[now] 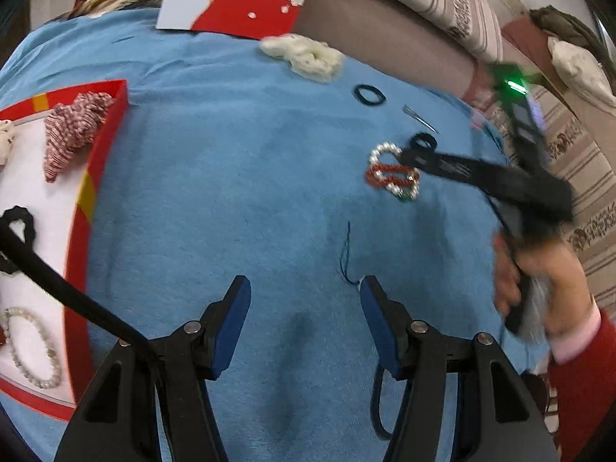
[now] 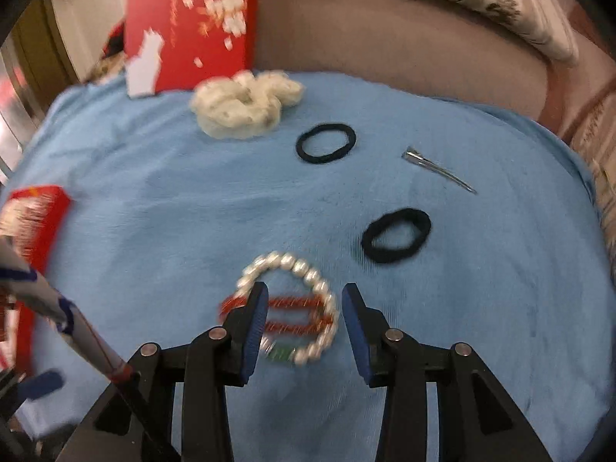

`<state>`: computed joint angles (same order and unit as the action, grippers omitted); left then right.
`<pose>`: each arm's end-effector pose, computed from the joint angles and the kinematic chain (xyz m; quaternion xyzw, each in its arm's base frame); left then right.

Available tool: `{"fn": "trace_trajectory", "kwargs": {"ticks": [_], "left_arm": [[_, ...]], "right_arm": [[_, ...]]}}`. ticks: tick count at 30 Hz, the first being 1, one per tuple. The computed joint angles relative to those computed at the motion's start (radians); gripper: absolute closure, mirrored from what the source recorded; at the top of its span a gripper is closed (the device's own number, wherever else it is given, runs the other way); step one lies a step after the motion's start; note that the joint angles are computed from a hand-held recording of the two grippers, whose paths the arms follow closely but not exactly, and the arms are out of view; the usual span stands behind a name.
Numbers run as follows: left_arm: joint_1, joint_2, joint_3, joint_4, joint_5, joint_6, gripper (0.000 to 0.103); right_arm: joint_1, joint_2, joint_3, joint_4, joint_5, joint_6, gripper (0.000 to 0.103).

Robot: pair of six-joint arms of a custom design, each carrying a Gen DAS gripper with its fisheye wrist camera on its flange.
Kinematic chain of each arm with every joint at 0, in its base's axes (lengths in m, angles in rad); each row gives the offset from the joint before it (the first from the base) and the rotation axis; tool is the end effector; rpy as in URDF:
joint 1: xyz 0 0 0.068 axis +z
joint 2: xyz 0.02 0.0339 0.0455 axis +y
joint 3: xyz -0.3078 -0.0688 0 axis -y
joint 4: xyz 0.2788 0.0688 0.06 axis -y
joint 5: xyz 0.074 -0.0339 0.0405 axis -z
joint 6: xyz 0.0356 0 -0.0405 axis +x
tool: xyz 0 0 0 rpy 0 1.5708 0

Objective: Organize jewelry
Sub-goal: 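Grasp the black cord with the left tool while the right tool grasps the pearl bracelet, then carry the corded bracelet and pearl bracelet into the red box and open both tools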

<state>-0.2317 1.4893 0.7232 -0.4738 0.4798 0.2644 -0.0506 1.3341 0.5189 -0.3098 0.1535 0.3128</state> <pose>0.2607 -0.0784 0.1704 0.2732 0.9192 -0.2317 0.1638 0.2292 -0.0171 0.1524 0.1924 0.9533 -0.0453 0.2283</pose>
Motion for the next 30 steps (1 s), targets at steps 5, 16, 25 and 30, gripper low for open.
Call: {"fn": "trace_trajectory", "kwargs": {"ticks": [5, 16, 25, 30], "left_arm": [[0.015, 0.063, 0.027, -0.089, 0.094, 0.066, 0.045], [-0.189, -0.058, -0.126, 0.006, 0.006, 0.114, 0.071], [-0.332, -0.267, -0.256, 0.090, -0.097, 0.139, 0.098], [-0.071, -0.307, -0.161, -0.108, 0.147, 0.222, 0.098]], "right_arm": [[-0.024, 0.113, 0.011, 0.092, -0.020, -0.039, 0.064], [-0.101, -0.311, -0.050, -0.107, -0.106, 0.025, 0.092], [0.030, -0.674, 0.081, -0.485, 0.034, 0.084, 0.092], [0.131, -0.781, 0.127, -0.586, 0.017, 0.200, 0.092]]}}
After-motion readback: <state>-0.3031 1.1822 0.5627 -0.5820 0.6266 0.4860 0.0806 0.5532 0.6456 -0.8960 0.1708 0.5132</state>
